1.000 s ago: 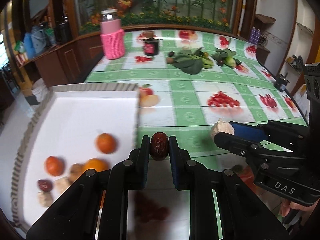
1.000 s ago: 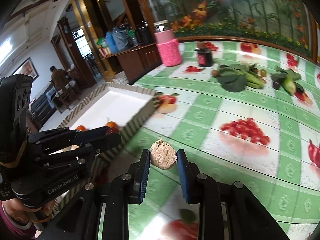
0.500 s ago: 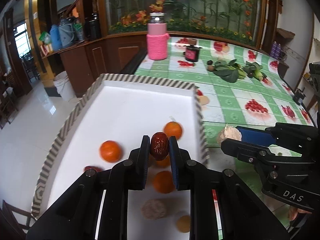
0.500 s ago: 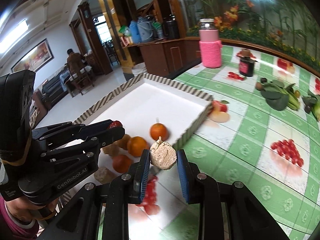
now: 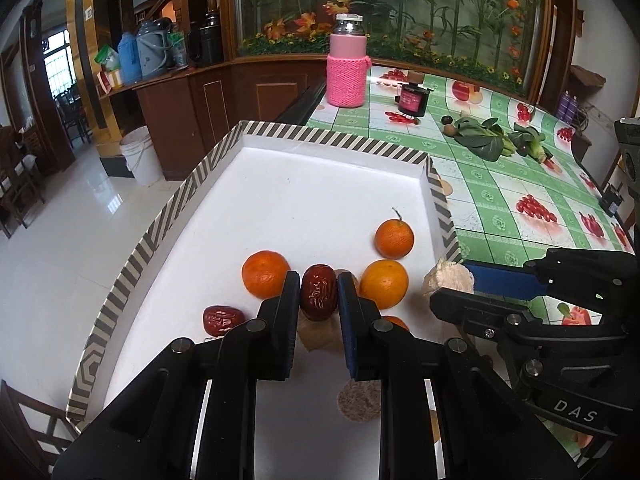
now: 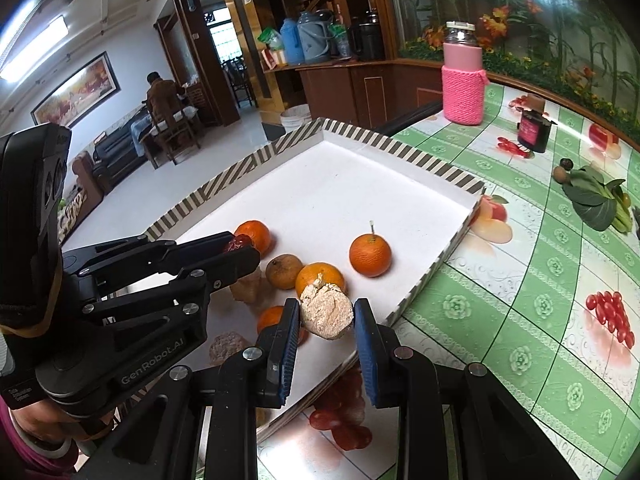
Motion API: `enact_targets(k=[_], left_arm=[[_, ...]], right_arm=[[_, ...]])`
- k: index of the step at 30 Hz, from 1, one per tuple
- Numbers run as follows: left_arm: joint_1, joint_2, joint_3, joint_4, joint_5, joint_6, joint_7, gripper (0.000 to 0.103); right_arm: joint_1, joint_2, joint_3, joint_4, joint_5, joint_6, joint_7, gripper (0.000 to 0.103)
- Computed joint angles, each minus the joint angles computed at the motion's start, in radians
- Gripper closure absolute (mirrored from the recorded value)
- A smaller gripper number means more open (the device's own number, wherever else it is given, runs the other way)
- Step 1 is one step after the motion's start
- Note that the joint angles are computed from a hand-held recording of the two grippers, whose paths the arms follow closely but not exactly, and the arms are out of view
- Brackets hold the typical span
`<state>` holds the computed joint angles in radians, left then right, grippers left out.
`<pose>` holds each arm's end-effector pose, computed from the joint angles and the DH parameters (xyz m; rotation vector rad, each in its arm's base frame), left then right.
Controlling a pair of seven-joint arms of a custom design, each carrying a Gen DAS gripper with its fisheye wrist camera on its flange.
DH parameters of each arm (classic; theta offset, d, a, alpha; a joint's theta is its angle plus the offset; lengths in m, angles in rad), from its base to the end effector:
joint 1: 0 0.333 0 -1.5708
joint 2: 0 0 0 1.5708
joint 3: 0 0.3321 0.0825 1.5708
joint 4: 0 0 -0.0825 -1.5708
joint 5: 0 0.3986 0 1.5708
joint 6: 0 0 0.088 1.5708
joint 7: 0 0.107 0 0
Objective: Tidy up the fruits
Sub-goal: 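Carry the red date and the round cake in both grippers over the tray, then open left gripper to drop the red date while right gripper drops the cake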
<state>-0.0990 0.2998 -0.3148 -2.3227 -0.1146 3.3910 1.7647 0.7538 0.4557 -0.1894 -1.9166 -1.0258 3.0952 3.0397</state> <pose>0.5416 -0.2176 0.3117 -1.3918 2.1794 -0.9087 0.5166 0.4244 0.3150 -1.8386 1.5707 -0.3999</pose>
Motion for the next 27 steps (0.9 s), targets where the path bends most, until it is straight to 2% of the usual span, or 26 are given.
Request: enact_targets(k=[9,12,17,23,27], left_arm=[[0.014,0.016,-0.007,0.011,0.001,-0.017,-0.004,0.085],[0.0,0.018,0.006,0.016,-0.01,-0.02,0.0,0.085],[-0.029,0.019,0.033,0.019,-0.031,-0.023,0.015,0.085],[-0.026,0.018,0.028,0.019,-0.044,-0.026,0.022,0.085],[-0.046,0.012,0.048,0.016,-0.062,-0.031,0.026,0.084]], right_arm=[[-0.028,0.016,0.044,0.004,0.078,0.004,-0.094,0.076],[-0.034,0.025,0.055,0.005,0.122,0.008,-0.14,0.076],[0.004,0.035,0.018,0.005,0.163,0.026,-0.174,0.076],[0.03,0.037,-0.008,-0.002,0.213,0.039,-0.216,0.076],[0.094,0.038,-0.08,-0.013,0.21,0.068,-0.2,0.074]])
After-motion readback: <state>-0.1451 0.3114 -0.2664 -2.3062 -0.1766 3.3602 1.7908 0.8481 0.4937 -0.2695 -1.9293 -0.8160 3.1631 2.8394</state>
